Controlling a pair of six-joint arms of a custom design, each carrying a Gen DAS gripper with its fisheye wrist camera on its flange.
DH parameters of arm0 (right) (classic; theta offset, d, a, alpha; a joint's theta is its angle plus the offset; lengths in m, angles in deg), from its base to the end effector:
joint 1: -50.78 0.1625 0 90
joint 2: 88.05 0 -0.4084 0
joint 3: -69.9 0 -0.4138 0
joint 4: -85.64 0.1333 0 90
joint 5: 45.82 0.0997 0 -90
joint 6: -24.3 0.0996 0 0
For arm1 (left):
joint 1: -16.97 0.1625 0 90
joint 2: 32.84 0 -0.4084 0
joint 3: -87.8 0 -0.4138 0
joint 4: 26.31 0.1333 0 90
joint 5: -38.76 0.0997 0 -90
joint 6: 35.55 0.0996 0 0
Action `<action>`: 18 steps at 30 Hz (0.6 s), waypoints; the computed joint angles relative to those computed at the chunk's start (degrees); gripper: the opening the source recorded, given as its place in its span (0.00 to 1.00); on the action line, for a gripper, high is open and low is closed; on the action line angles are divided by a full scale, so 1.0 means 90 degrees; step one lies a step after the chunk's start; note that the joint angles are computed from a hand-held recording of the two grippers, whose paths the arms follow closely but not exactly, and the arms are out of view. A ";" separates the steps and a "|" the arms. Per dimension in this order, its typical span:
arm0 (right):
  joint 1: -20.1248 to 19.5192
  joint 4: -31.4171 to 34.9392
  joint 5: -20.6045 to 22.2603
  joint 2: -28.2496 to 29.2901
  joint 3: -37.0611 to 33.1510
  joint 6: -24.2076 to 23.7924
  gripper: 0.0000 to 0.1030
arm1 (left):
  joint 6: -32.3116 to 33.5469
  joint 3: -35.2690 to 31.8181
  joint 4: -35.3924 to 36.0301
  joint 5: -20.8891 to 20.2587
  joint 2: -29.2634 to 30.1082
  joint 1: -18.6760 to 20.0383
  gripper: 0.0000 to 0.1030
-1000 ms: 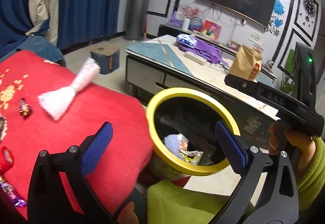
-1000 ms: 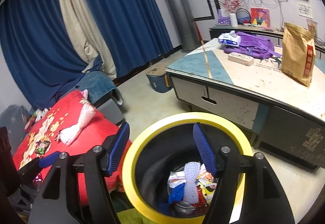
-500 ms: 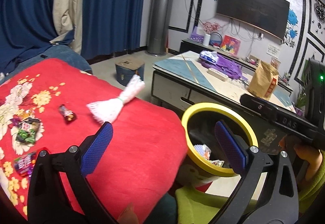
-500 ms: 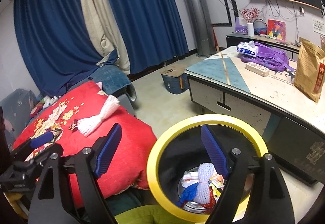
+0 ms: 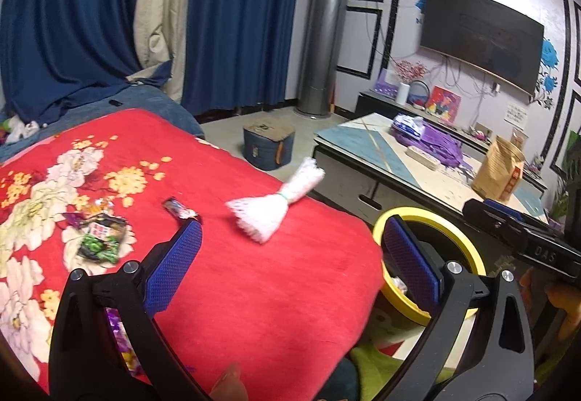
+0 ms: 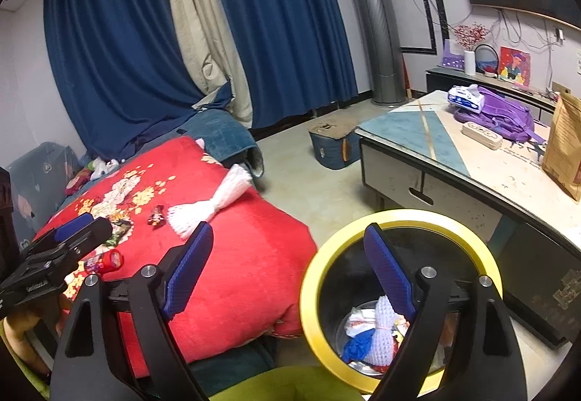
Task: Collect trash
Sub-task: 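Move both open tools back over the trash on the bedspread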
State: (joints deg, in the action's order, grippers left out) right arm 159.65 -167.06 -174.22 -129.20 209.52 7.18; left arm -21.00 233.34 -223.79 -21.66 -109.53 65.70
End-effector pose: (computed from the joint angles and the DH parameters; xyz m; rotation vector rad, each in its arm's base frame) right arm 0.1841 -0.3177 0.0778 0.2177 -2.1947 1.3637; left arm -0.1104 -0.4024 0.1686 1.0068 2.4159 -1.0477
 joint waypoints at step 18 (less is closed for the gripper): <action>0.0357 0.1591 0.0267 0.0305 -0.0987 0.0349 0.81 | 0.0338 -0.0310 -0.0268 0.0296 -0.0382 0.0674 0.89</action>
State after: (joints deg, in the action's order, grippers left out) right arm 162.86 -152.74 -171.81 -126.46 200.64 10.32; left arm -17.95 230.55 -226.20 -19.00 -112.97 71.77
